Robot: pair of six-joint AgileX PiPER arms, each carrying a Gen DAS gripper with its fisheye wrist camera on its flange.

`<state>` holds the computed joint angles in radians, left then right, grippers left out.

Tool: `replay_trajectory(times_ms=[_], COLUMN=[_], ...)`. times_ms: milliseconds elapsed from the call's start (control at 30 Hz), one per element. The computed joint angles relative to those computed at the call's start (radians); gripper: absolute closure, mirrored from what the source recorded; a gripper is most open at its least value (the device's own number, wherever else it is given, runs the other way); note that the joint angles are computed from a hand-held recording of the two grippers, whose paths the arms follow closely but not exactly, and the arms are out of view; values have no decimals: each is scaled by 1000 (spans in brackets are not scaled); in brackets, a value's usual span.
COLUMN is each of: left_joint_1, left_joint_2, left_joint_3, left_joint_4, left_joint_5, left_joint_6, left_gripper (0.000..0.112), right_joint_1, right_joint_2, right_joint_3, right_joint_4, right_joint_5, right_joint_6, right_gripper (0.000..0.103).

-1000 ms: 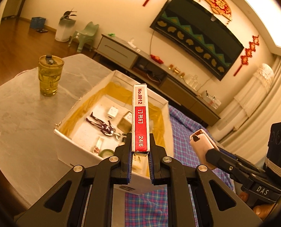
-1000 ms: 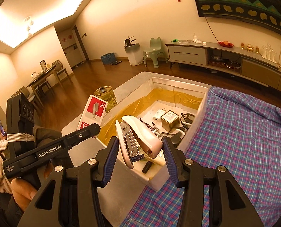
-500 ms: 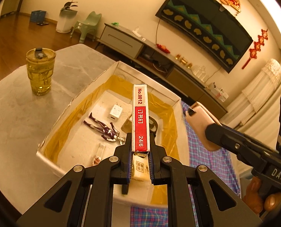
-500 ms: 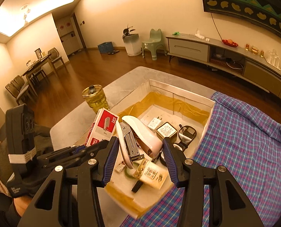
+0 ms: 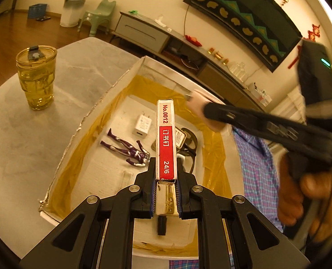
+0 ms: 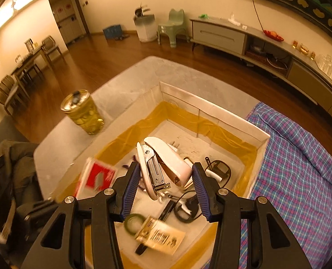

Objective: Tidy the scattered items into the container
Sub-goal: 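Open the right tool to drop the stapler while the left tool releases the staple box into the box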

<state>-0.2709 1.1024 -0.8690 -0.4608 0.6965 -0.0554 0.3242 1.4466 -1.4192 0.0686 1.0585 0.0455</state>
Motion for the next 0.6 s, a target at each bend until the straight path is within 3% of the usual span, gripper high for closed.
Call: replay_trajectory(times_ms=[133,300,600], left_joint_1=[-3,102,142], left_joint_2=[33,109,214], left_joint_3=[-19,-43,-196], left_joint_4=[-25,-251,-200], left_joint_5=[16,97,128], left_joint_6=[26,181,119], left_gripper=[98,98,98], right_joint_1=[-5,-22,-11], right_joint_2=[115,249,409], right_joint_3=[-88,-194,-349], right_joint_4=[-27,-46,-97], right_joint_5=[36,78,144], right_joint_6=[10,29,79], right_gripper=[54,54,54])
